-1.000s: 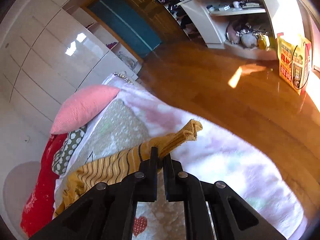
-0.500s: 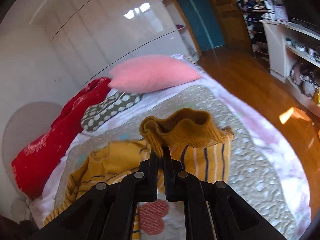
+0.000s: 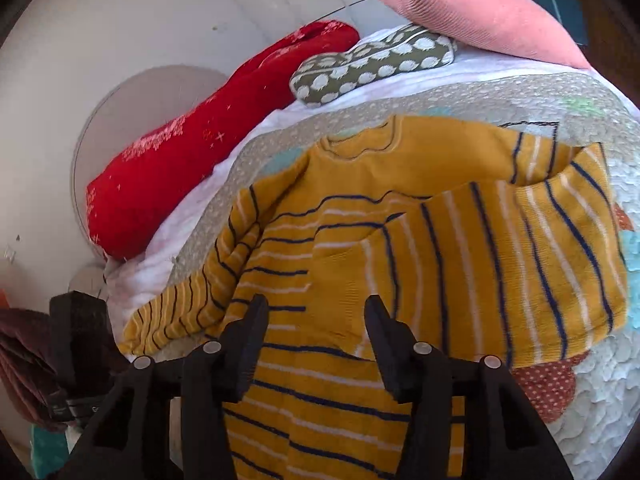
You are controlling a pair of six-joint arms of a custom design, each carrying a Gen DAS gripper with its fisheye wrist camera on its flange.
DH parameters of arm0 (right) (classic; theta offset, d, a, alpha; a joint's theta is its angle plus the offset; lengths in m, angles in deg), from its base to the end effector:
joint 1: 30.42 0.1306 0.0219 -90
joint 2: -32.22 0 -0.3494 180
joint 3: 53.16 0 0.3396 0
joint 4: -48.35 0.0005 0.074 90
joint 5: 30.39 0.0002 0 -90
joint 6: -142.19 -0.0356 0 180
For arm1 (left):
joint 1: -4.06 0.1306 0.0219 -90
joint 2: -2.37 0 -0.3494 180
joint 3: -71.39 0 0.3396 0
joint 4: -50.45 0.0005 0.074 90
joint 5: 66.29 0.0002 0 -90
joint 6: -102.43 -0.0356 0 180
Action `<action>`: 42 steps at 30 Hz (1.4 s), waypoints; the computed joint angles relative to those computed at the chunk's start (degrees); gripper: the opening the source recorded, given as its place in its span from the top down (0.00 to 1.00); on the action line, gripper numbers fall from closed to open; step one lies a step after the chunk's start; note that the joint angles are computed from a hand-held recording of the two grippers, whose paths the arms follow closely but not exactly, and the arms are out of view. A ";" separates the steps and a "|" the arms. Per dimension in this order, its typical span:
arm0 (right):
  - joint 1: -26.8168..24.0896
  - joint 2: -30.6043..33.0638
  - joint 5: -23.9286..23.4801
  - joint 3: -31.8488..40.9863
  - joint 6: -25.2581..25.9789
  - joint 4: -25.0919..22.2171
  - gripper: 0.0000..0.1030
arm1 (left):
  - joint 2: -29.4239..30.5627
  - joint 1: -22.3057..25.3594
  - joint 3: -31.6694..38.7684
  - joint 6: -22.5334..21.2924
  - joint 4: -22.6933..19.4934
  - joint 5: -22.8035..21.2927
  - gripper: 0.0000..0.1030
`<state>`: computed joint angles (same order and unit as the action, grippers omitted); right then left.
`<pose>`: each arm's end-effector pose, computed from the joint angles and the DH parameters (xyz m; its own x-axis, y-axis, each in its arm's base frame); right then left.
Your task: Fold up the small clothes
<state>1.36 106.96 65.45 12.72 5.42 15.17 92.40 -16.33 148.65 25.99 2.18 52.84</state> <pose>0.2968 0.1790 0.3420 -0.7248 0.4036 -0.5583 0.0999 0.8634 0.4945 0.3725 -0.1575 0.3129 -0.9204 0.1236 -0.3708 0.3183 0.7876 -0.5276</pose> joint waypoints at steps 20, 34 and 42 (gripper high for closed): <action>-10.44 -23.70 -0.89 -16.52 -9.45 -5.20 0.44 | 13.36 -5.73 21.45 0.76 -4.63 -11.45 0.94; -12.52 -12.41 0.27 -12.35 -8.84 0.77 0.40 | 19.40 6.89 20.65 2.53 -2.32 -16.91 0.93; -19.64 4.29 -8.86 -3.45 -3.58 2.74 0.91 | 17.23 6.46 18.60 2.86 -1.04 -16.23 0.93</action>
<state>-18.27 111.26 56.60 9.28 1.84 17.91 109.63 -9.87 167.25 28.86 1.14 36.61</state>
